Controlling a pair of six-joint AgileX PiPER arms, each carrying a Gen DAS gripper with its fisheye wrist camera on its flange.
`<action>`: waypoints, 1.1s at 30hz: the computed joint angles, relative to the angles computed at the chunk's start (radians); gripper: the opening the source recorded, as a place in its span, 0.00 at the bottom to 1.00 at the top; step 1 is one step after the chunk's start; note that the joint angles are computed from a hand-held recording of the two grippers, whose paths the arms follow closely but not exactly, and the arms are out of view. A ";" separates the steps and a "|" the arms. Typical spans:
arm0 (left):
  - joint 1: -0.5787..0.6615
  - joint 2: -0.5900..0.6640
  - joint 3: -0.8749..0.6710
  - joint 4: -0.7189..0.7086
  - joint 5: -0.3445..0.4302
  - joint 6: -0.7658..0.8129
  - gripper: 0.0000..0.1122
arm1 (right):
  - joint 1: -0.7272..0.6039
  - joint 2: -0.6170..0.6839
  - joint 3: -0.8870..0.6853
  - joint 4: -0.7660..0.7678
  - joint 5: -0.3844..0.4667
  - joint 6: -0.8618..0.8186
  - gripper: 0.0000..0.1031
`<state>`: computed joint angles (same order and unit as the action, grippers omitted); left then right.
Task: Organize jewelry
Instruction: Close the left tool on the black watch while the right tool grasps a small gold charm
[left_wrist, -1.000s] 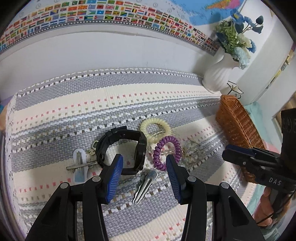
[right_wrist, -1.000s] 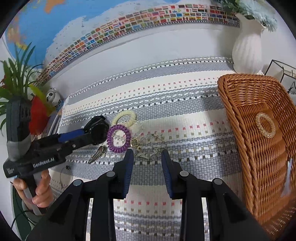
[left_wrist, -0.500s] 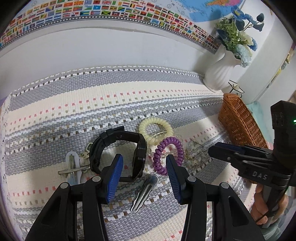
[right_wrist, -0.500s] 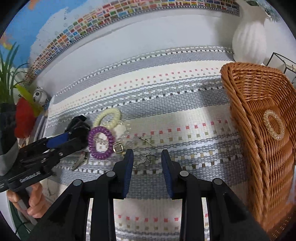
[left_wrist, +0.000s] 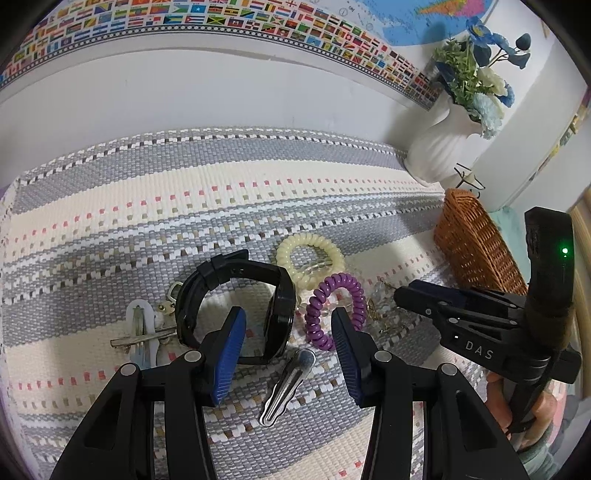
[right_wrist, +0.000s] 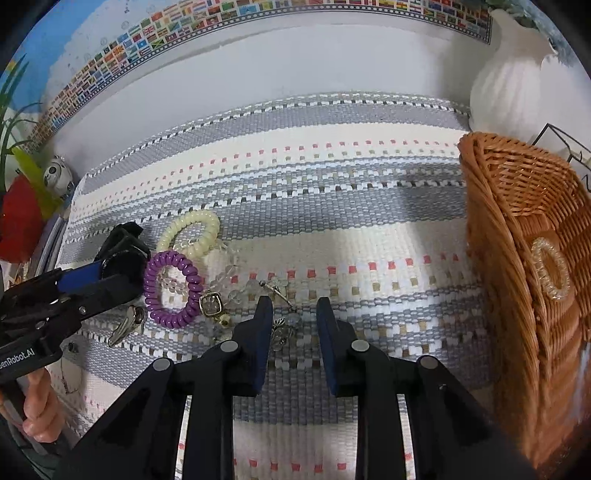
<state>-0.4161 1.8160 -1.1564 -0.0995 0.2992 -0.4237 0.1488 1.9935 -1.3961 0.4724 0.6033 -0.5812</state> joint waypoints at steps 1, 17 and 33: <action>0.001 0.001 0.000 -0.008 0.000 0.007 0.44 | 0.003 0.001 0.000 -0.003 -0.002 0.001 0.26; -0.032 0.039 -0.043 0.251 0.048 -0.240 0.13 | 0.025 -0.033 0.074 0.032 -0.077 -0.077 0.10; -0.019 -0.057 0.067 0.348 -0.065 -0.371 0.12 | -0.087 -0.105 0.087 0.272 0.164 -0.290 0.10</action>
<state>-0.4353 1.7593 -1.0895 0.2489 0.2344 -0.7949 0.0616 1.8885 -1.3088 0.7447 0.7675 -0.8708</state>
